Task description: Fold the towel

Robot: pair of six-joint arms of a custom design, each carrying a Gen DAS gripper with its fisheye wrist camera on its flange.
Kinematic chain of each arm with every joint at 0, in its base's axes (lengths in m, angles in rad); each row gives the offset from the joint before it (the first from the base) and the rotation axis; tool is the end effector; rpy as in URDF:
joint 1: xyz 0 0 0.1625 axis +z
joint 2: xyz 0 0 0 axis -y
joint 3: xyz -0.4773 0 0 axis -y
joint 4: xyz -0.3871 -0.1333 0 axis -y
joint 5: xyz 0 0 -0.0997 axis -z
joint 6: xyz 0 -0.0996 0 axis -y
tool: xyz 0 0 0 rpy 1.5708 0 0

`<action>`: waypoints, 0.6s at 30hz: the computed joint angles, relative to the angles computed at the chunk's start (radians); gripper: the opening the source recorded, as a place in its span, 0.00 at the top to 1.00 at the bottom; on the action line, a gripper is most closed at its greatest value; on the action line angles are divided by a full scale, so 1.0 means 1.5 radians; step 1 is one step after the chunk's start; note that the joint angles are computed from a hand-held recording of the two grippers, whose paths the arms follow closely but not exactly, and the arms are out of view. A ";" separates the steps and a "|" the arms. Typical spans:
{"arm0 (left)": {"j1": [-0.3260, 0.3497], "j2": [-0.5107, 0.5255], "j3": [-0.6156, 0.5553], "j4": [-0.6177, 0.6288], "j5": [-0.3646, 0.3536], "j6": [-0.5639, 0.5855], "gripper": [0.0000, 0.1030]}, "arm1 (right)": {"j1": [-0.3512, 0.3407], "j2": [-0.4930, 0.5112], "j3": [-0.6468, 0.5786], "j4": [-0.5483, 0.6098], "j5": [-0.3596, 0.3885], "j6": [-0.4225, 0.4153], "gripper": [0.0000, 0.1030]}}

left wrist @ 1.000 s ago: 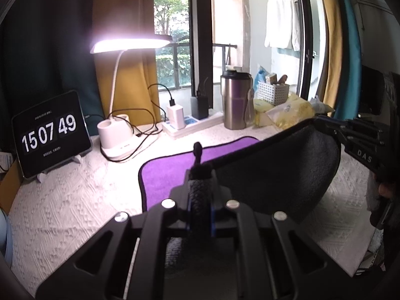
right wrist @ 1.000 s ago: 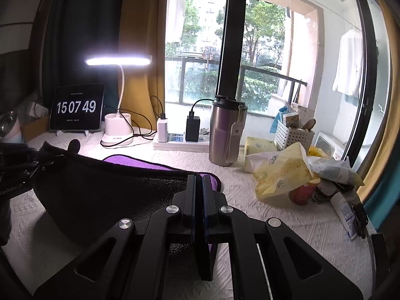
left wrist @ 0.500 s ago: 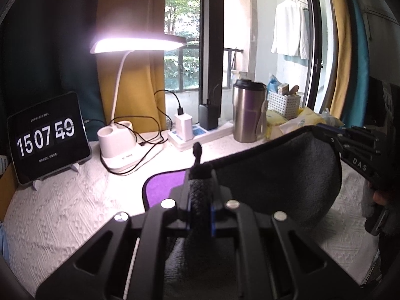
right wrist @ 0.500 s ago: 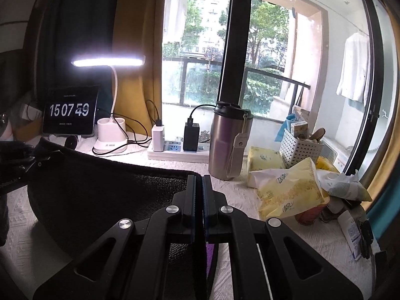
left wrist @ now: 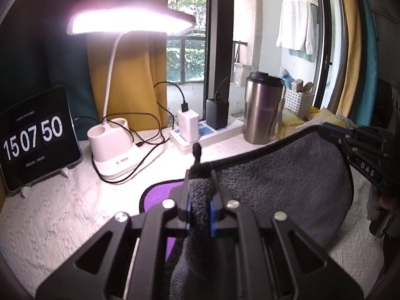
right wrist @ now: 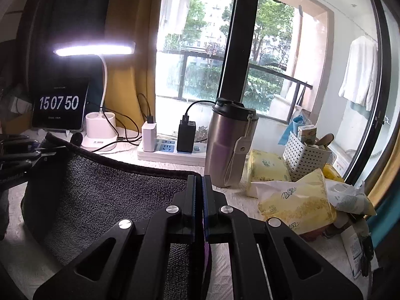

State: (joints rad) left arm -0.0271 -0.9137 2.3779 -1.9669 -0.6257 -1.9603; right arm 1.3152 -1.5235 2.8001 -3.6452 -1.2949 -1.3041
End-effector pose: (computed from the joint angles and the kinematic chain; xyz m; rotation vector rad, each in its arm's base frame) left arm -0.3353 -0.2050 0.0400 0.2312 2.0487 -1.2283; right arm 0.0862 -0.3047 0.2732 1.4214 -2.1567 1.0245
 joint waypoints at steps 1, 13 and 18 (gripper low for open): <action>0.006 -0.001 0.002 -0.006 0.002 0.002 0.90 | 0.006 0.013 -0.003 -0.011 -0.008 0.003 0.95; 0.090 0.012 0.021 -0.098 0.010 0.046 0.90 | 0.057 0.147 -0.056 -0.058 -0.116 0.039 0.95; 0.123 0.025 0.027 -0.148 0.001 0.071 0.90 | 0.067 0.191 -0.068 -0.090 -0.148 0.040 0.95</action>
State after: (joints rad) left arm 0.1570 -0.8756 2.4184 -2.1892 -0.6246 -1.8532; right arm 1.4160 -1.2364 2.6983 -3.7800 -1.5173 -1.2440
